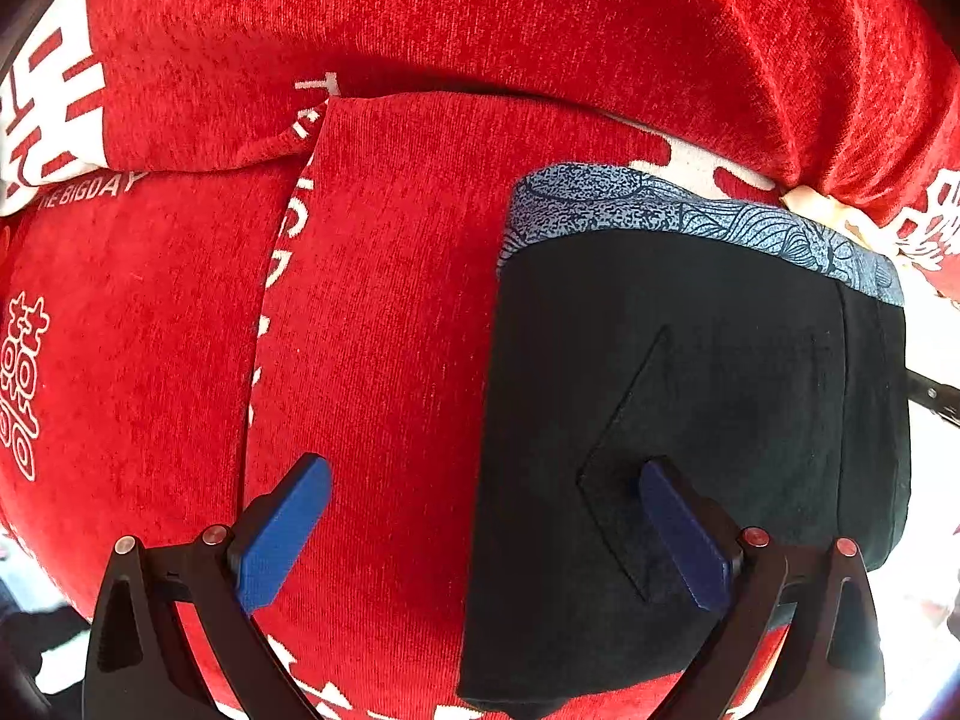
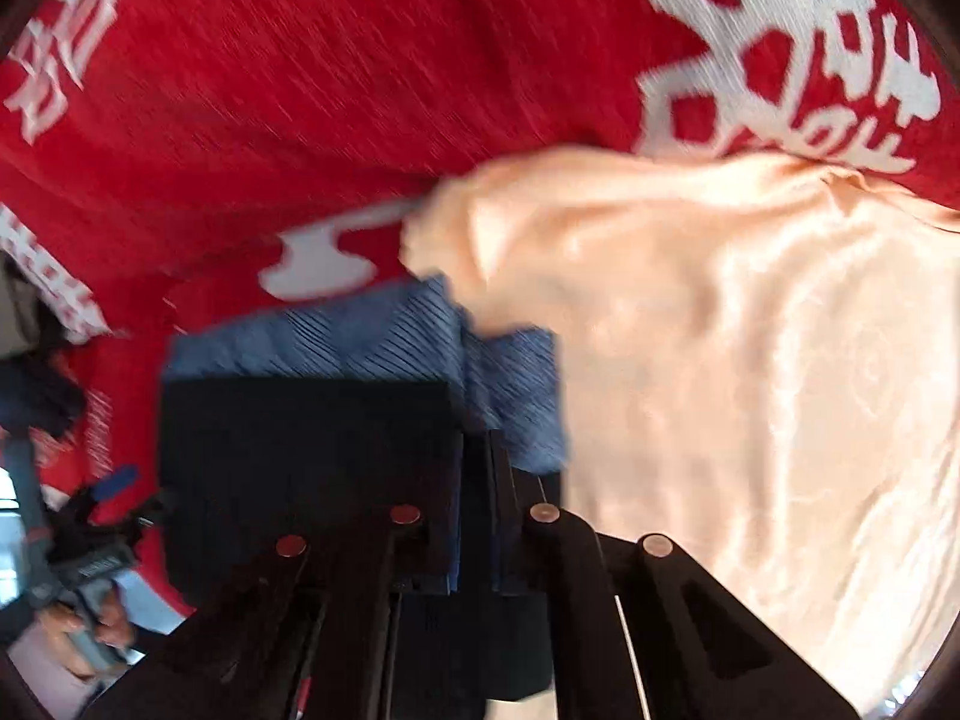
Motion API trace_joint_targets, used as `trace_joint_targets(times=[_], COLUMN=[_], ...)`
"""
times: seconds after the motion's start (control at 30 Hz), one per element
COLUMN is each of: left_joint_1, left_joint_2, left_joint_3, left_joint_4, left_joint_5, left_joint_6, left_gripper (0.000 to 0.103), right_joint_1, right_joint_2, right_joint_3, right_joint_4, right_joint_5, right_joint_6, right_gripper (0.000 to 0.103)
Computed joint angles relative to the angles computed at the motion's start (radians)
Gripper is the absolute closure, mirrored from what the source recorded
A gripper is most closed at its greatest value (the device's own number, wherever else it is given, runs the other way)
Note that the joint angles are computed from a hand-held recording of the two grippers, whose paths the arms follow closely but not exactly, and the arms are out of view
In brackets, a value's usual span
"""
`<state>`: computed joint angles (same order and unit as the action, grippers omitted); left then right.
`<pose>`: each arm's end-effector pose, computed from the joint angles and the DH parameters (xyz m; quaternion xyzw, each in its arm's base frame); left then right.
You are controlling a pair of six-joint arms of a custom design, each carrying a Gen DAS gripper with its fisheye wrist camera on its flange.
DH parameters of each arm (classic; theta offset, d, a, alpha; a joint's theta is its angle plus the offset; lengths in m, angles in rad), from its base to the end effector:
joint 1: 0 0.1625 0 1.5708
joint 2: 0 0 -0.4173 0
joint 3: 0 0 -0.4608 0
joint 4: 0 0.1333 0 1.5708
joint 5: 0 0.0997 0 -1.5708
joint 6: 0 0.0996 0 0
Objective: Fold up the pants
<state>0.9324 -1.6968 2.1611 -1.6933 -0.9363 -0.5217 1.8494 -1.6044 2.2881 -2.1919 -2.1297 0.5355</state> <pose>-0.0998 -0.4572 0.2612 0.1076 0.9316 -0.0333 0.3457 0.1977 -0.3984 0.1980 -0.1145 -0.9539 0.0815 0.2651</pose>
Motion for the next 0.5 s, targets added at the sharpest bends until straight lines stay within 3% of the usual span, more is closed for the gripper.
trace_joint_targets(times=[0.1,0.2,0.37,0.5], left_joint_1=[-0.001,-0.005,-0.004,0.002], left_joint_2=[0.002,0.006,0.005,0.007], left_joint_3=[-0.001,-0.002,0.000,-0.004], left_joint_4=[0.004,0.012,0.008,0.011], left_joint_5=[0.002,0.007,0.002,-0.002], left_joint_6=[0.012,0.011,0.012,0.013], left_gripper=[0.000,0.000,0.000,0.000], right_joint_1=[-0.002,0.015,0.052,0.045], right_joint_2=[-0.066,-0.123,-0.233,-0.312], right_joint_3=[0.051,0.080,0.136,0.171], right_joint_4=[-0.072,-0.037,0.032,0.055], right_joint_5=[0.067,0.092,0.087,0.106], right_joint_6=[0.005,0.066,0.155,0.204], right_gripper=[0.096,0.092,0.059,0.055])
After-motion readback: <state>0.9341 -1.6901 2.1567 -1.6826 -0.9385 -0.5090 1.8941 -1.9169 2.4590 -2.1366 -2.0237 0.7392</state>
